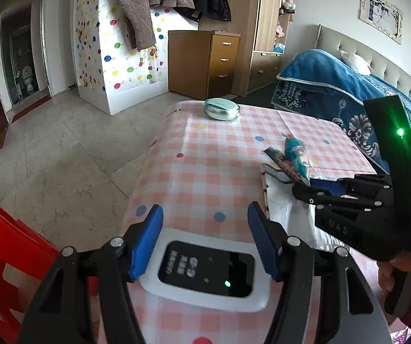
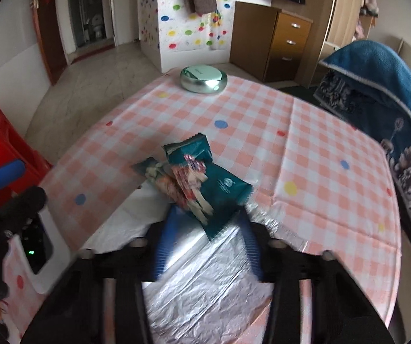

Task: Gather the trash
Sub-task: 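Return to the table and grasp the teal snack packet with the right gripper, then lift the teal snack packet with the right gripper while the left gripper grasps the white paper bag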

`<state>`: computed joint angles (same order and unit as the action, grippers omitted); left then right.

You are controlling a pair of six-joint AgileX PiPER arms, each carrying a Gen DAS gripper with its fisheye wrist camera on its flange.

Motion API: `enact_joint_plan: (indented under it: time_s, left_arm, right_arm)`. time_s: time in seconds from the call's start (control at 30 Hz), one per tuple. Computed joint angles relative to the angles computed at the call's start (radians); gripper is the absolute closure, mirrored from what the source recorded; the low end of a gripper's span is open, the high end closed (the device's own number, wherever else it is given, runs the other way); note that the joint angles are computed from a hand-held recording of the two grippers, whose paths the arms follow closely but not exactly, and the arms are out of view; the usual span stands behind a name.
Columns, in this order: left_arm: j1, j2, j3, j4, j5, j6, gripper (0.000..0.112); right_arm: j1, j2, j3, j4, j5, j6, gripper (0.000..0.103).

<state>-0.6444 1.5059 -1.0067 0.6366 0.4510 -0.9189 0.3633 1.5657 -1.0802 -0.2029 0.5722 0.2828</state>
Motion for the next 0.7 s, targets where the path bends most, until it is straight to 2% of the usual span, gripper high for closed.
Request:
enact_joint_plan:
  time_s: [0.1, 0.23, 0.3, 0.43, 0.63, 0.7]
  left_arm:
    - [-0.037, -0.027, 0.019, 0.004, 0.008, -0.008, 0.053]
    - [-0.116, -0.054, 0.042, 0.041, 0.037, -0.049, 0.053]
    - [-0.145, -0.062, 0.049, 0.055, 0.053, -0.074, 0.053]
    - [-0.192, -0.079, 0.054, 0.055, 0.075, -0.105, 0.053]
    - [-0.289, -0.025, 0.012, 0.051, 0.087, -0.112, 0.053]
    - [-0.309, 0.007, -0.012, 0.039, 0.085, -0.104, 0.057]
  right_arm:
    - [0.004, -0.064, 0.063, 0.063, -0.004, -0.028, 0.087]
    - [-0.044, -0.184, 0.154, 0.223, -0.040, -0.135, 0.089]
    - [-0.058, -0.240, 0.183, 0.256, -0.043, -0.153, 0.089]
    - [-0.043, -0.370, 0.238, 0.143, -0.002, -0.038, 0.089]
    - [-0.151, -0.523, 0.344, 0.211, 0.045, -0.087, 0.089]
    - [-0.169, -0.543, 0.349, 0.215, 0.056, -0.080, 0.089]
